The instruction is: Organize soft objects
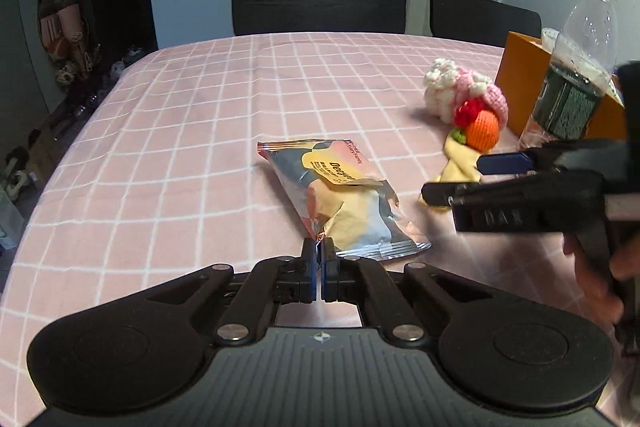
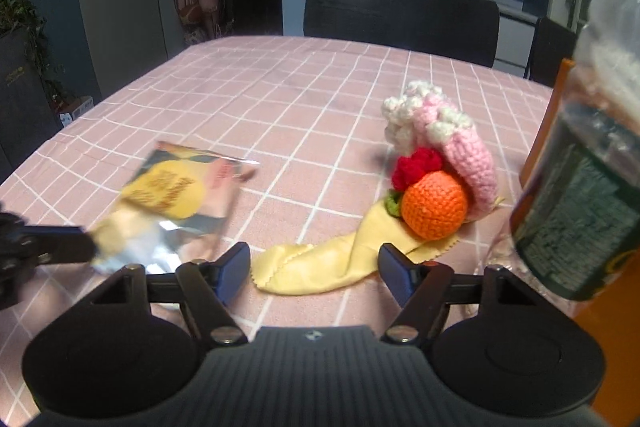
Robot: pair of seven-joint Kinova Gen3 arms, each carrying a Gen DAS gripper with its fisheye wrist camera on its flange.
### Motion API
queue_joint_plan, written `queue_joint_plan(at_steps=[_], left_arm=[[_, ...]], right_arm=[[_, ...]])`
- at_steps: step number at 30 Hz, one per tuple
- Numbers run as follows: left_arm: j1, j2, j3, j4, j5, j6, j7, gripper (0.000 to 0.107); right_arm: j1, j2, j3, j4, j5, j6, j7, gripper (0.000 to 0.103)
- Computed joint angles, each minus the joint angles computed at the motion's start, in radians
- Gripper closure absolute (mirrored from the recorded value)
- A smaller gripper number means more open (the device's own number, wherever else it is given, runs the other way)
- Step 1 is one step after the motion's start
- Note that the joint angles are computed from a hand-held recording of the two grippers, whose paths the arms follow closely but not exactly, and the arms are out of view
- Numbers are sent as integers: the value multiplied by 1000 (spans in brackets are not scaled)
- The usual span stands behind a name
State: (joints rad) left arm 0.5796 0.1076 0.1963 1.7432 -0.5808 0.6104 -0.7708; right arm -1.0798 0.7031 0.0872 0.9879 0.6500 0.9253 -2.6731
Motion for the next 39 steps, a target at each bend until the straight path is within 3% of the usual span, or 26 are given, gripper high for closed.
queue_joint_plan(at_steps=[4,6,8,15,20,23,28,31,32,33,37,39], left_arm=[[-10,-31,10,31,17,2,-32,106],[-18,-43,19,40,36,6,-59,106],[-25,-52,29,45,51,15,-84,106],[-66,-98,52,75,137,17,-133,100],[-82,-126,73,109,88,-37,-31,42],[-91,-116,86,99,47,-56,56,38],[-119,-91,51,82,157,-111,99,38],[-87,-54,29,40,104,-55,197,37],[-85,-45,22,34,100,-52,212,37],[-101,-39,28,34,111,-63,211,37],[-122,-21,8,25,208,-86,197,34],[-94,-10,-12,15,186,-74,219,34]], right_arm=[[-8,24,13,-26,14,27,14,55],[-10,27,14,-32,20,40,26,81],[-23,43,28,-57,26,79,40,100],[-42,-61,6,95,60,-10,-40,102],[-52,-158,-37,226,86,-83,-122,102],[-68,-207,-59,295,108,-92,-175,102],[-109,-250,-101,372,187,-7,-241,98],[-108,-260,-123,399,236,16,-281,86],[-101,-263,-130,403,245,13,-294,71],[-95,-265,-135,410,258,3,-310,62],[-57,-255,-153,412,280,-48,-302,61],[-47,-236,-154,397,275,-60,-284,61]])
